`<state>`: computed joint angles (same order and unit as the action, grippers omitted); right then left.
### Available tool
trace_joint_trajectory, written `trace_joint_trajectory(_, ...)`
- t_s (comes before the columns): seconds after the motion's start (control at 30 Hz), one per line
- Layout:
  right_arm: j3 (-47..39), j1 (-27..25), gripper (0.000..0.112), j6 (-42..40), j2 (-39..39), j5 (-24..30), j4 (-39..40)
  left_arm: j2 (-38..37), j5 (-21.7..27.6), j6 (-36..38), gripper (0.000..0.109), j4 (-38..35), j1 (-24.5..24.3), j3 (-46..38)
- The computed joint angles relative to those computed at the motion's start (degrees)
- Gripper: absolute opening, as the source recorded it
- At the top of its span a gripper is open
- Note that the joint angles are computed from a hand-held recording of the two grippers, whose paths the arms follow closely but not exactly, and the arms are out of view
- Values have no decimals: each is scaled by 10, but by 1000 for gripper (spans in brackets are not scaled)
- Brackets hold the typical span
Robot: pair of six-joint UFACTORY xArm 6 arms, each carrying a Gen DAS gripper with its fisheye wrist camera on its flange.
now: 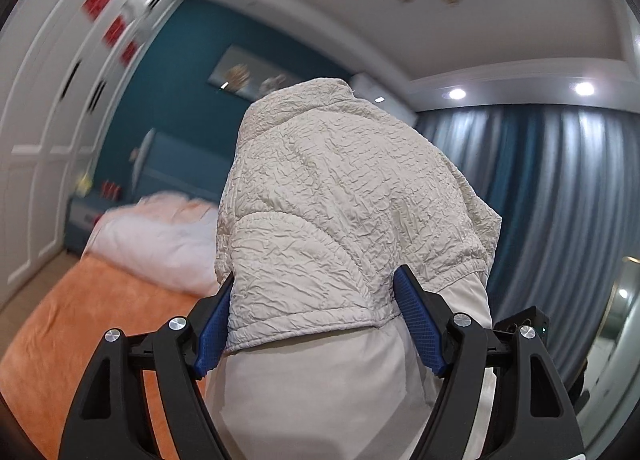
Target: Fold large clothes
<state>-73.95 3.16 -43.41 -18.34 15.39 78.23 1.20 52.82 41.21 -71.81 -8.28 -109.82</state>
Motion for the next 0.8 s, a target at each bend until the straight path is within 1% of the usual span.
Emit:
trace_joint_trajectory(0.03,12,-23,37,-42,6,37,43,14,-2,-2,73,4,1,-3)
trace_joint_trajectory(0.07,15,-43,37,-64,20,62,71,31,-9,-6,73,12,-3,-8)
trace_joint_trajectory(0.13,6,-57,37,-63,64,78,86,76,-11,-13,73,22,-5,-24)
trace_joint_trajectory(0.27,-20,-71,37,-48,168,82,99,174,-8,-45,73,67,-12,-70)
trace_joint_trajectory(0.3,-23,-75,37,-24,197,79,84,196,-5,-52,72,81,-13,-71)
trace_joint_trajectory(0.33,-19,-76,37,17,207,75,49,212,-5,-61,72,94,-16,-68)
trace_joint_trajectory(0.4,-9,-73,37,134,246,56,-51,247,1,-91,71,136,-22,-56)
trace_joint_trajectory(0.43,0,-74,38,194,265,50,-107,268,-1,-111,69,166,-24,-61)
trace_joint_trajectory(0.47,10,-78,38,229,283,58,-141,276,-9,-118,66,192,-27,-43)
trace_joint_trajectory(0.5,25,-80,41,242,299,58,-150,278,-19,-127,63,231,-32,-16)
trace_joint_trajectory(0.53,46,-81,48,233,306,52,-135,275,-23,-130,62,255,-34,6)
trace_joint_trajectory(0.57,66,-87,50,202,291,64,-97,253,-42,-109,71,256,-36,51)
trace_joint_trajectory(0.6,102,-96,49,158,257,65,-37,230,-63,-85,72,244,-37,89)
trace_joint_trajectory(0.63,123,-104,49,109,237,76,11,217,-66,-78,76,248,-35,105)
trace_joint_trajectory(0.67,149,-114,51,83,210,87,36,208,-52,-78,77,253,-30,113)
trace_joint_trajectory(0.7,166,-119,51,81,193,78,40,201,-22,-87,77,256,-19,111)
trace_joint_trajectory(0.73,181,-118,50,91,173,56,21,196,-7,-86,77,243,-10,114)
trace_joint_trajectory(0.77,195,-112,47,112,153,30,-20,195,1,-93,77,242,-4,107)
trace_joint_trajectory(0.8,202,-102,44,140,133,-15,-73,185,-4,-108,77,257,-1,102)
